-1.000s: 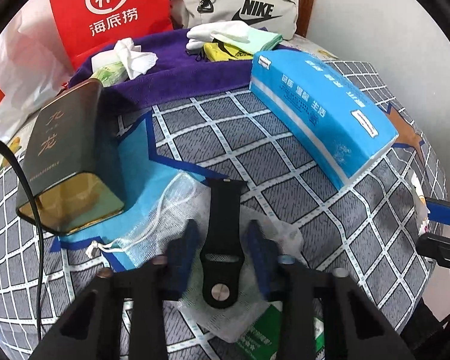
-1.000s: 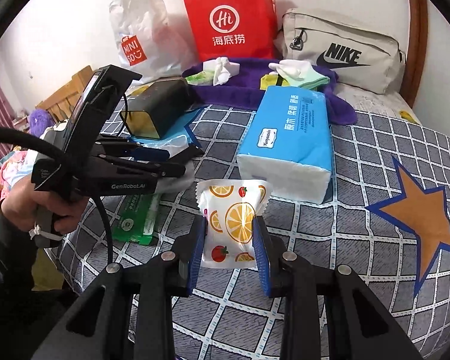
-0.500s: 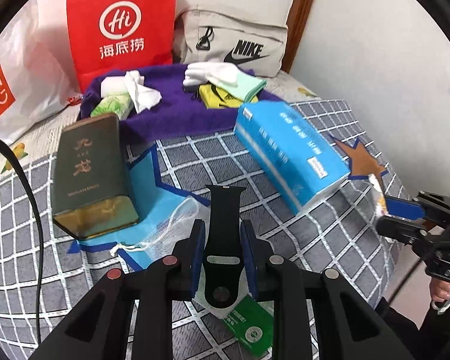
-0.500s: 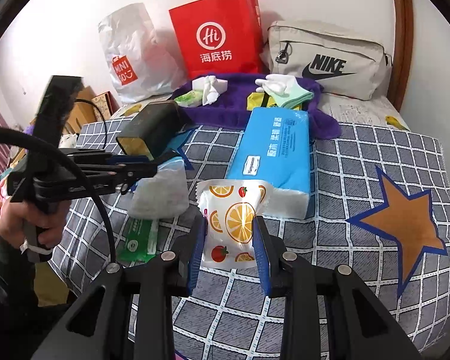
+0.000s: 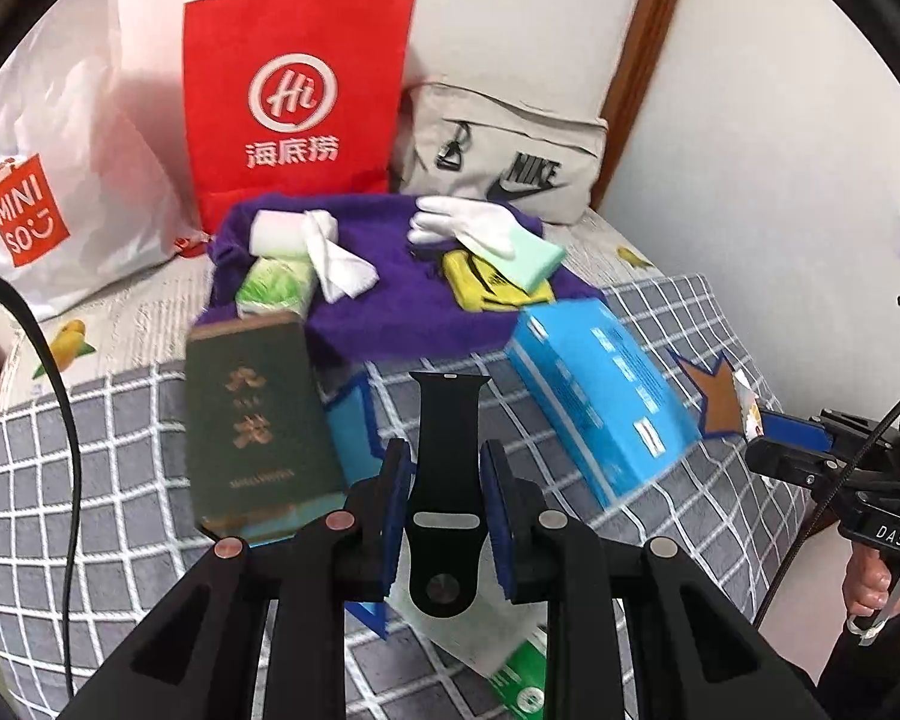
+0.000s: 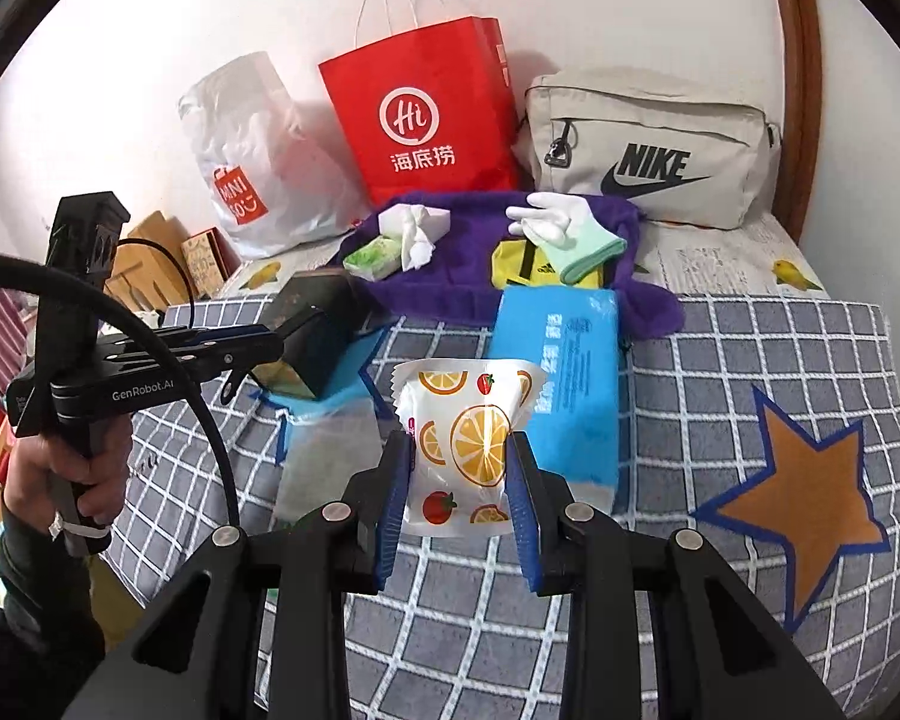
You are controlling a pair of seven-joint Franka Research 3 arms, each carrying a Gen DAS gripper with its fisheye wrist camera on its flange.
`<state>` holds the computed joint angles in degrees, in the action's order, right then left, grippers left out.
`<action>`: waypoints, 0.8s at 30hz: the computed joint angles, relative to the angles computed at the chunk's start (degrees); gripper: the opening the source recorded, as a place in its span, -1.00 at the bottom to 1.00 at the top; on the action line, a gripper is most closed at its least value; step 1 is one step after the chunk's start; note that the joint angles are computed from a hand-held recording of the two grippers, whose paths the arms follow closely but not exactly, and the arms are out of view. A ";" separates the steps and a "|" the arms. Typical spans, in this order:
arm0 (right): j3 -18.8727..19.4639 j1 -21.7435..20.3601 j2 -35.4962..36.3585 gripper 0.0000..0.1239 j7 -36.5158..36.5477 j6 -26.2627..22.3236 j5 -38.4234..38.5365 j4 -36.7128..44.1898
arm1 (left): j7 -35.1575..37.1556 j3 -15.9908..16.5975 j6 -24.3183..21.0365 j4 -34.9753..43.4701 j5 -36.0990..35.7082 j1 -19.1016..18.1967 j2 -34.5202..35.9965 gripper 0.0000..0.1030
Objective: Organize soft objects
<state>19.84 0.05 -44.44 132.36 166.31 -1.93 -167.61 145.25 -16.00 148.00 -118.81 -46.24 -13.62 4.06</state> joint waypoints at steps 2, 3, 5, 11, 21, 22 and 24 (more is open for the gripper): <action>-0.33 -1.07 1.82 -0.49 -0.69 0.15 -0.54 1.50 | -0.38 0.17 -0.30 1.54 0.24 0.30 0.99 -0.55; -0.42 -1.68 2.70 -0.49 -1.00 0.64 -0.86 2.16 | -0.50 0.15 -0.57 2.54 0.22 0.52 1.66 -0.55; -0.98 -2.19 4.51 -0.49 -1.69 1.94 -0.96 3.23 | -1.04 -0.07 -1.03 4.54 0.36 1.00 3.01 -0.55; -2.44 -4.23 11.11 -0.49 -4.88 4.10 -1.04 8.08 | -3.45 -1.56 -1.00 10.02 2.89 2.17 7.35 -0.55; -8.54 -2.61 21.72 -0.49 -11.40 7.35 1.74 15.17 | -10.56 -4.36 -1.07 19.93 9.89 4.21 16.03 -0.55; -9.55 -1.83 23.06 -0.49 -12.56 7.76 2.39 16.08 | -11.56 -4.52 -0.75 20.45 10.77 4.35 16.62 -0.55; -10.73 -1.04 25.55 -0.49 -14.38 7.91 3.33 18.11 | -13.27 -4.95 -0.83 21.88 12.38 4.80 18.02 -0.55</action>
<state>9.11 -0.99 -18.89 117.99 174.22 1.40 -149.51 131.98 -20.94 147.17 -96.93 -33.86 -8.82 22.08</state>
